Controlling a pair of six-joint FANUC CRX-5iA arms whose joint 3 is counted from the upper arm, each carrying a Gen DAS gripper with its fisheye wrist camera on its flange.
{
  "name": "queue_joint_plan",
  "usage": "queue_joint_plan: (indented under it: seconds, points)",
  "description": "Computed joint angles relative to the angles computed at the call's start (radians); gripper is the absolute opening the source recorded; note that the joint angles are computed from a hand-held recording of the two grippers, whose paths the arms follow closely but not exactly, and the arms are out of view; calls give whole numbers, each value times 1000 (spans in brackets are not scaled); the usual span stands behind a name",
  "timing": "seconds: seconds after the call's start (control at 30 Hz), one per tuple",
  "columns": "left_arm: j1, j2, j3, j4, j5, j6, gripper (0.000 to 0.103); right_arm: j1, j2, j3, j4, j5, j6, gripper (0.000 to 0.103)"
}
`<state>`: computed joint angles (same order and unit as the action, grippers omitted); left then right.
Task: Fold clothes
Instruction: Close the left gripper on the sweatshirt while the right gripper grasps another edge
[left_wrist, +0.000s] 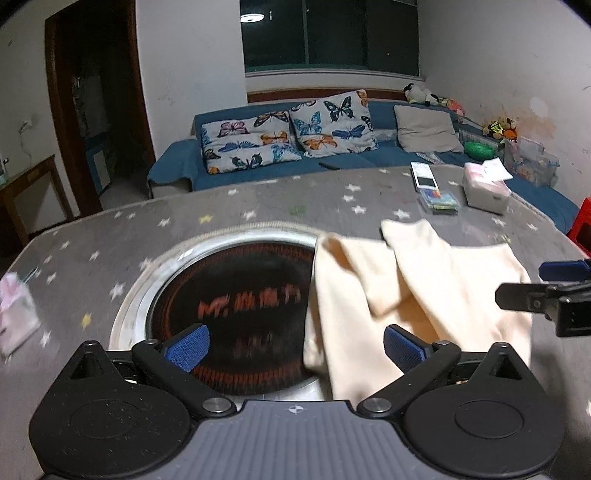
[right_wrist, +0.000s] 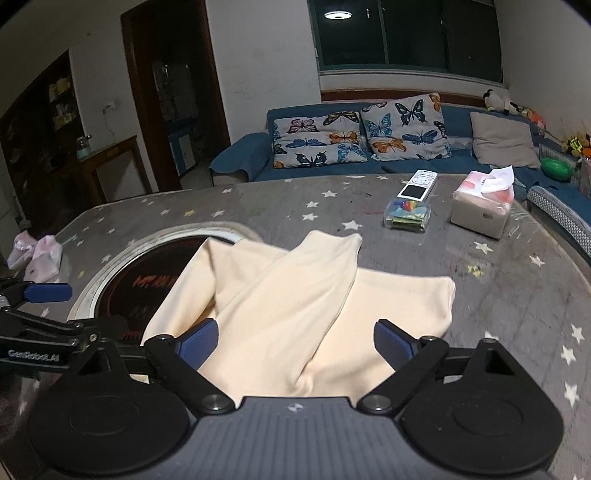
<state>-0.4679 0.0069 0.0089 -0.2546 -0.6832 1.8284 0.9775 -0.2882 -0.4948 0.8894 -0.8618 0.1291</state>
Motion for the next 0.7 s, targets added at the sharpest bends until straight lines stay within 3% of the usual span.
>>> queue_joint_plan:
  seconds: [0.13,0.27,0.5,0.57,0.6,0.67,0.7]
  points:
    - [20,80,71,39,31,-44,96,-59,28,35,-45,49,57,86]
    - [48,167,134,145,58,-138,96,-119,72,80,-91,98,116,80]
    - [79,294,222,287,19,-234,95,-198,156,165,-182,153,209,72]
    - [91,321,233,336,3,-265,76,-215,186,197,-219,158,254,69]
    - [102,327,223,386,3,-302,72,-220,197,209,-229,159,268,69]
    - [122,321,169,512,31,-411,40,-227,225,236,-246,163,293,67]
    - [128,316,145,561,41,-455,31,-231,240,251,-254,165,306,67]
